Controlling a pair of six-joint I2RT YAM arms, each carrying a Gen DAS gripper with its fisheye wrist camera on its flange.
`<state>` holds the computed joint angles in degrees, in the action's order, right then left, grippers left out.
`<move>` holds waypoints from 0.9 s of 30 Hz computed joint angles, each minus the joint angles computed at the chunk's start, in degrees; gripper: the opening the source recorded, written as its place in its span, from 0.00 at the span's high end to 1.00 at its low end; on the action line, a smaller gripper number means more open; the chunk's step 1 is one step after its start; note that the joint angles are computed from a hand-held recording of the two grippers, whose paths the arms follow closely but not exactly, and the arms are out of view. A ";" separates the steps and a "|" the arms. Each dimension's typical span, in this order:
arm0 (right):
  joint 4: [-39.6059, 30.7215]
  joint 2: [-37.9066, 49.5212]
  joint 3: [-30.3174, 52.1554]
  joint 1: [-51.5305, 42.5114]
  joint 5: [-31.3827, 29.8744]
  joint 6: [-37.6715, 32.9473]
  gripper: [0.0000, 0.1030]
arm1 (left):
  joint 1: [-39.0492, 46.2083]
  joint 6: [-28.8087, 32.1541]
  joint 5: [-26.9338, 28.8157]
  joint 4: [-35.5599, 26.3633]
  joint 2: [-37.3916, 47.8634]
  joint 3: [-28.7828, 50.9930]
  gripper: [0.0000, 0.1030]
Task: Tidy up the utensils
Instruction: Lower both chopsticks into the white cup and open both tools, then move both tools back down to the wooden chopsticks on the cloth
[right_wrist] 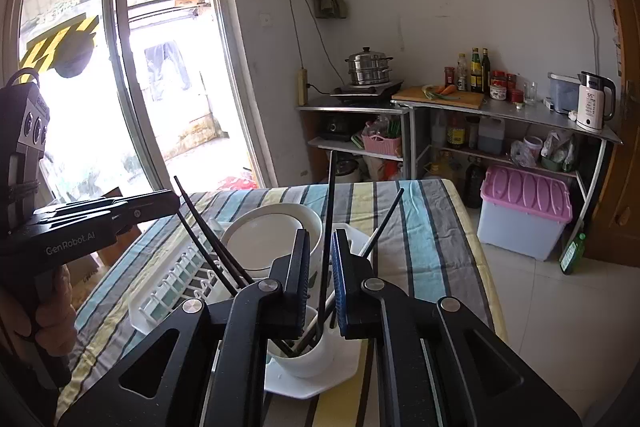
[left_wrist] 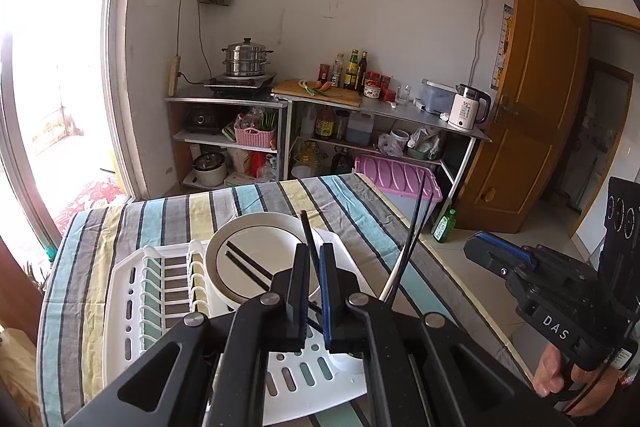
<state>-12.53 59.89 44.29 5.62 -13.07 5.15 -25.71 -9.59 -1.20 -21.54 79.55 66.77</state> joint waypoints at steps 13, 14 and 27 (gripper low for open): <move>-7.93 -19.04 -9.89 6.29 5.50 1.29 0.89 | -5.80 -1.93 -7.48 0.63 -20.78 -19.73 0.96; -8.94 -20.82 -10.56 7.43 6.51 1.50 0.89 | -6.60 -2.29 -8.28 0.26 -22.49 -21.29 0.96; -24.61 -41.19 -17.32 30.36 25.26 10.89 0.88 | -25.34 -14.31 -25.02 -12.38 -45.54 -36.45 0.96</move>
